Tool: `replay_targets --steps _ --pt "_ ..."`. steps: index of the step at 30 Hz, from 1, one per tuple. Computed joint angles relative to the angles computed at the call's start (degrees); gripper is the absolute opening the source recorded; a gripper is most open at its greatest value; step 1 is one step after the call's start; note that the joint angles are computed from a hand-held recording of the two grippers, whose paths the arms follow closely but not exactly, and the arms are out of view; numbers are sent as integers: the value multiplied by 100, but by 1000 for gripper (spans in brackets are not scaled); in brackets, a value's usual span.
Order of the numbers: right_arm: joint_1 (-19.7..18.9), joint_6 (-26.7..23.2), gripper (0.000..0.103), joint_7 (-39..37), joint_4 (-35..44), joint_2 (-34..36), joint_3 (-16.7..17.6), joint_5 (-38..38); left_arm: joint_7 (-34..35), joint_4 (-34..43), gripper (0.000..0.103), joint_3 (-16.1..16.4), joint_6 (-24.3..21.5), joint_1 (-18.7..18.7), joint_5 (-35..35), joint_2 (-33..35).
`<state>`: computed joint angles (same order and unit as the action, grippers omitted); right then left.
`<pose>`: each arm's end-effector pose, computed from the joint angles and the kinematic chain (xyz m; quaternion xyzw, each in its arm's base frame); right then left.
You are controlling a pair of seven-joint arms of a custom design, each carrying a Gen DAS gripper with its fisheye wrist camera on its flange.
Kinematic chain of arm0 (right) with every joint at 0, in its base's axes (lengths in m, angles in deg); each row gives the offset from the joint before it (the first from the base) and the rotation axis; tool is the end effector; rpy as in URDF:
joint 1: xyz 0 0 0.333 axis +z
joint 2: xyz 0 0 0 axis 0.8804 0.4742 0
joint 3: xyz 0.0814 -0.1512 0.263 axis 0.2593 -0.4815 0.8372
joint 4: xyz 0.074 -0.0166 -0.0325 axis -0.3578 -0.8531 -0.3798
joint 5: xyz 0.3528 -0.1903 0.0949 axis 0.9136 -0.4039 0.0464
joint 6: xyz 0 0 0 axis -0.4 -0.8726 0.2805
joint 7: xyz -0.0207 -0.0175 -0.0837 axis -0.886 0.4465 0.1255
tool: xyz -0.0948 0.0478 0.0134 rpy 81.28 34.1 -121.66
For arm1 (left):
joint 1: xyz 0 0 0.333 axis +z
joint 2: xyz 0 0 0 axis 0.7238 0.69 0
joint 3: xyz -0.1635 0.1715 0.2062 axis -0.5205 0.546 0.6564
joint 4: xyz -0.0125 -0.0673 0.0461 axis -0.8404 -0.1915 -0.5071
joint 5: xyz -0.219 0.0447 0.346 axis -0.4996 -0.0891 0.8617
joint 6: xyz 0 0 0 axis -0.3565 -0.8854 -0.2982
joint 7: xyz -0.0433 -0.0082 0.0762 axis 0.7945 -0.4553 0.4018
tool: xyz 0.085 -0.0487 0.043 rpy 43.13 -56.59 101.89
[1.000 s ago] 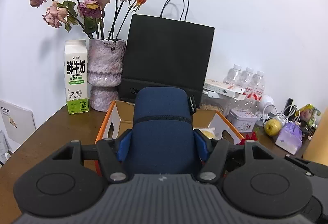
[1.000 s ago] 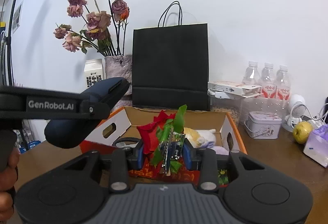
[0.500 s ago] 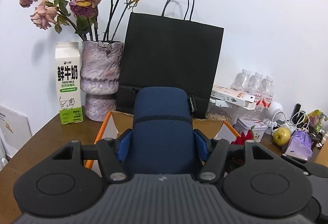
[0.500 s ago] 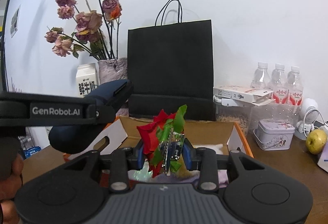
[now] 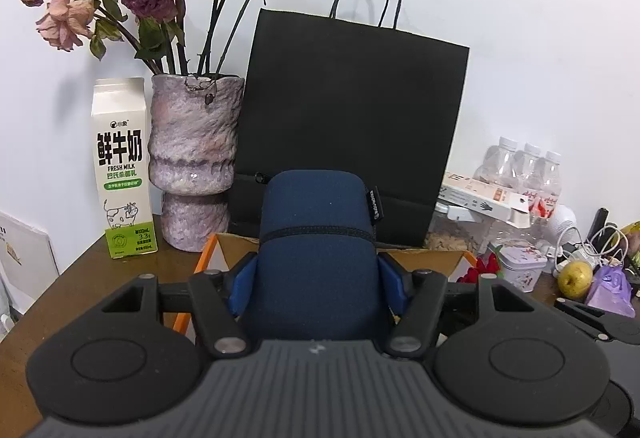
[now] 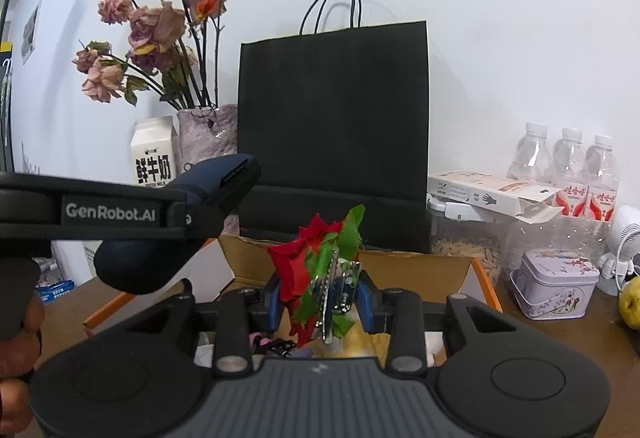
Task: Organize objects
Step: 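Carry the blue pouch and red rose with both tools over the red box, then open both tools to drop the pouch and rose into the box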
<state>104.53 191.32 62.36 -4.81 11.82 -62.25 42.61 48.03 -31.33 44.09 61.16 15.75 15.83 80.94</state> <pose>0.6923 0.4274 0.4870 -0.6787 0.4469 -0.3039 0.4973 0.6724 -0.4029 0.5301 -0.6256 0.5379 -0.4251 0.3722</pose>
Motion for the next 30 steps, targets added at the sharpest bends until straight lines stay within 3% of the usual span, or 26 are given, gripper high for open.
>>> replay_targets --steps 8,14,15,17,19,20,25,30 --pt "-248 -494 35 173 890 525 90 -199 581 519 64 24 18 51 -426 409" --pt "-329 -593 39 425 881 508 176 -466 863 611 67 116 -103 -42 -583 496" --pt "-345 -607 43 432 869 496 206 -506 864 617 68 139 -111 -61 -575 503" --pt "-338 -658 72 515 869 492 186 -570 743 582 74 255 -141 -161 -396 476" --pt "-200 -681 95 806 862 521 -90 -667 599 514 103 310 -115 -201 -224 417" --pt "-128 -694 101 979 869 546 -245 -724 450 473 103 356 -109 -236 -93 387" --pt "-276 -794 103 1195 893 511 -47 -885 434 457 103 230 -196 -147 -83 353" --pt "-266 -741 103 1358 795 435 -61 -1045 408 439 103 189 -235 -109 -83 339"
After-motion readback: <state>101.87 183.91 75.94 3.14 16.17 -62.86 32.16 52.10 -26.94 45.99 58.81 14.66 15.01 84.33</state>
